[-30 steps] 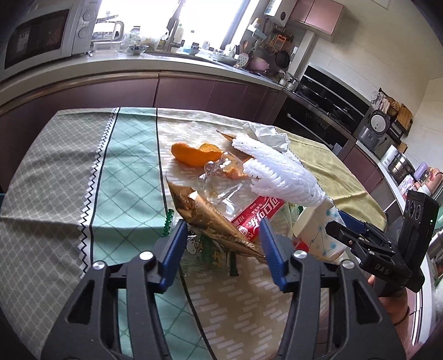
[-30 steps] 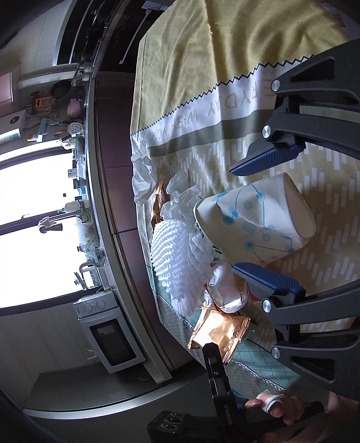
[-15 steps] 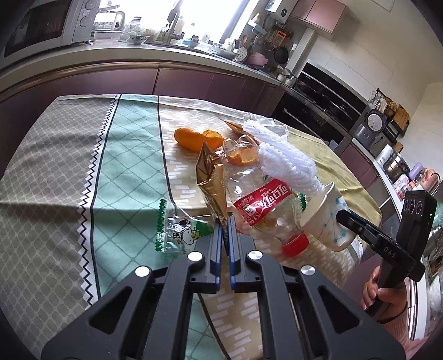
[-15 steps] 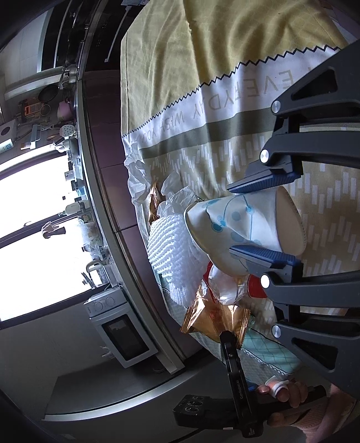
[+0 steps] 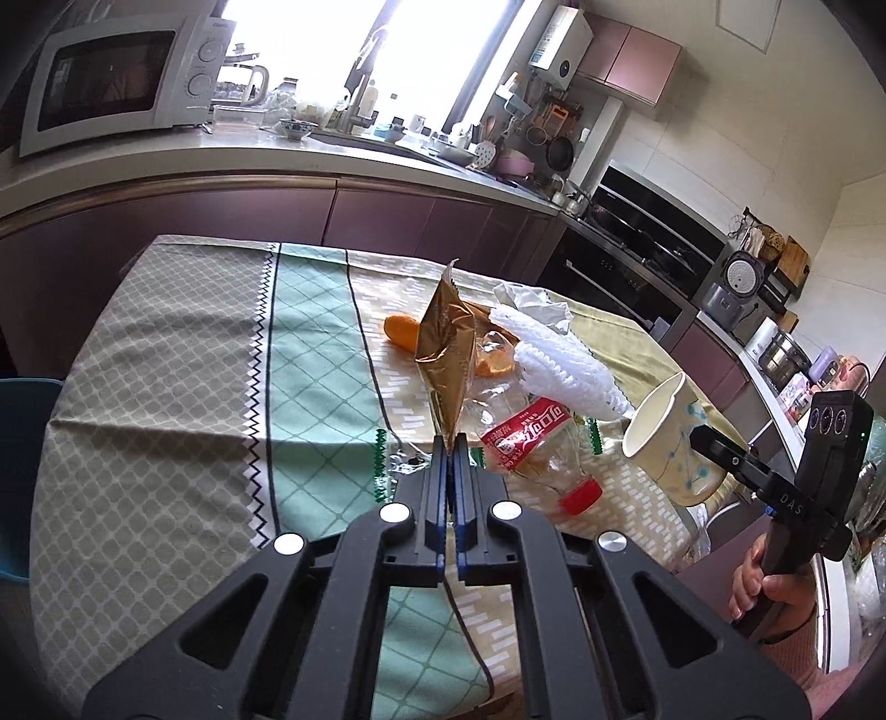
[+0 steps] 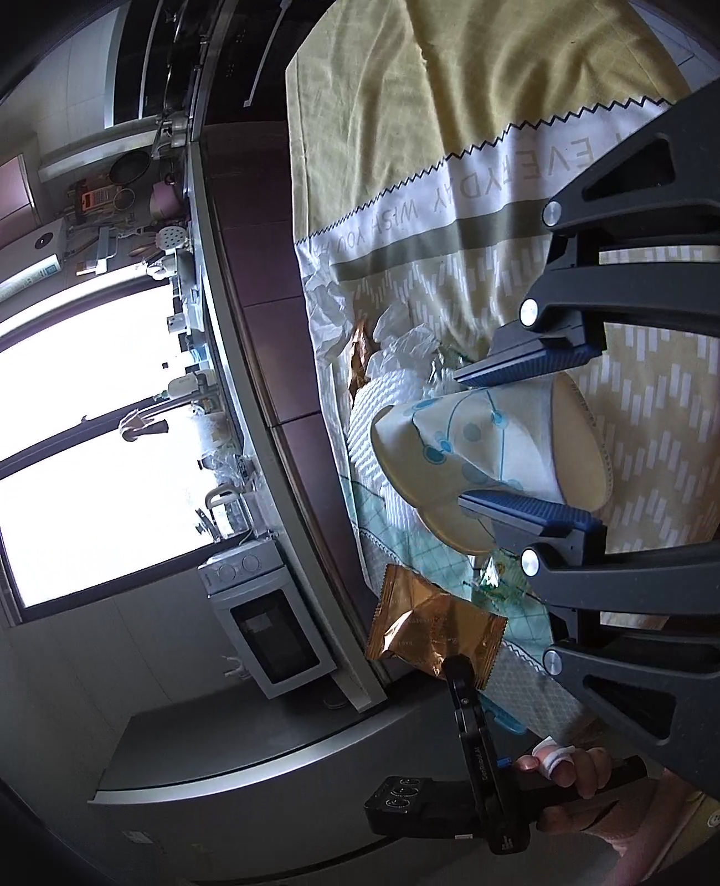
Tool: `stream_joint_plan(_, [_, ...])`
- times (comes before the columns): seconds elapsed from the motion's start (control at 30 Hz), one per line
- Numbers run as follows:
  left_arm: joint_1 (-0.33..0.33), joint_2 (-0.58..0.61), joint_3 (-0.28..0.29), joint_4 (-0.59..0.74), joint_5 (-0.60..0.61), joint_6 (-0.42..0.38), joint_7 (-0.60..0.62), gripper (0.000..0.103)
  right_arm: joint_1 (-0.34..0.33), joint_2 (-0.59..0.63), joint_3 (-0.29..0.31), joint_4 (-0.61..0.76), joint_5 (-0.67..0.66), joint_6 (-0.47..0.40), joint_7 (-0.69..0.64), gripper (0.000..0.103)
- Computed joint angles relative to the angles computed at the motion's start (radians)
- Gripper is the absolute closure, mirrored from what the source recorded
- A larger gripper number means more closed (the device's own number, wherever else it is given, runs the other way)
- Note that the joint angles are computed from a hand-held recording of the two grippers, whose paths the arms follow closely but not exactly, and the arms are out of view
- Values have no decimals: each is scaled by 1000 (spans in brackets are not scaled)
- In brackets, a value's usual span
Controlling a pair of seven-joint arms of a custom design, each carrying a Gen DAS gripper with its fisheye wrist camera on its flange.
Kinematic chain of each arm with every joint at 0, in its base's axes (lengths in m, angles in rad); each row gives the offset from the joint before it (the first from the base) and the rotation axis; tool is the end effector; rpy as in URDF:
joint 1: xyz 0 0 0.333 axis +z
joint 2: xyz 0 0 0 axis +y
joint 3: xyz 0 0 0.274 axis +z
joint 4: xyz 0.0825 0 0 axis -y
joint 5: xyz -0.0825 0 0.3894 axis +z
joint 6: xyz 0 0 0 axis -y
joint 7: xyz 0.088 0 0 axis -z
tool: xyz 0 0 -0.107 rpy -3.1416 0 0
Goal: Collect trash
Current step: 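Carry the wrapper and cup with both tools over the teal bin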
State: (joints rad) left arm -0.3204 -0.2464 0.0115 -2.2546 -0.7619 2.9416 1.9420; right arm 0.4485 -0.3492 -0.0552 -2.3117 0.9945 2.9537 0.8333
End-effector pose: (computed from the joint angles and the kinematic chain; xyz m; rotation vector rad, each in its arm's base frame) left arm 0.5202 -0.1186 0.5193 -1.7886 1.7908 -1.3078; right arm 0.4855 0.1388 0.5320 -1.6295 1.2914 -0.3895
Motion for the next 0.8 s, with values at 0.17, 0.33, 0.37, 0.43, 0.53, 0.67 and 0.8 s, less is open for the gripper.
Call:
stream_joint_plan(0.17, [19, -116, 23, -107, 49, 37, -45, 101, 61, 71, 4, 101, 89, -63, -105, 66])
stream_joint_plan(0.33, [102, -249, 31, -222, 177, 66, -172, 101, 64, 200, 68, 260, 150, -176, -189, 66])
stream_joint_plan(0.37, [128, -274, 28, -243, 202, 69, -198, 101, 60, 233, 85, 300, 149, -201, -195, 66])
stream_joint_plan(0.43, [195, -320, 15, -279, 256, 67, -256, 101, 49, 301, 120, 384, 126, -250, -185, 66])
stream_joint_plan(0.53, [288, -368, 9, -324, 330, 58, -321, 101, 32, 414, 174, 525, 70, -318, -147, 66])
stream_joint_plan(0.67, [392, -384, 20, -343, 418, 33, -393, 101, 27, 576, 236, 725, -69, -382, -47, 66])
stream_joint_plan(0.8, [423, -344, 83, -337, 479, 26, -421, 101, 52, 751, 270, 948, -240, -447, 88, 66])
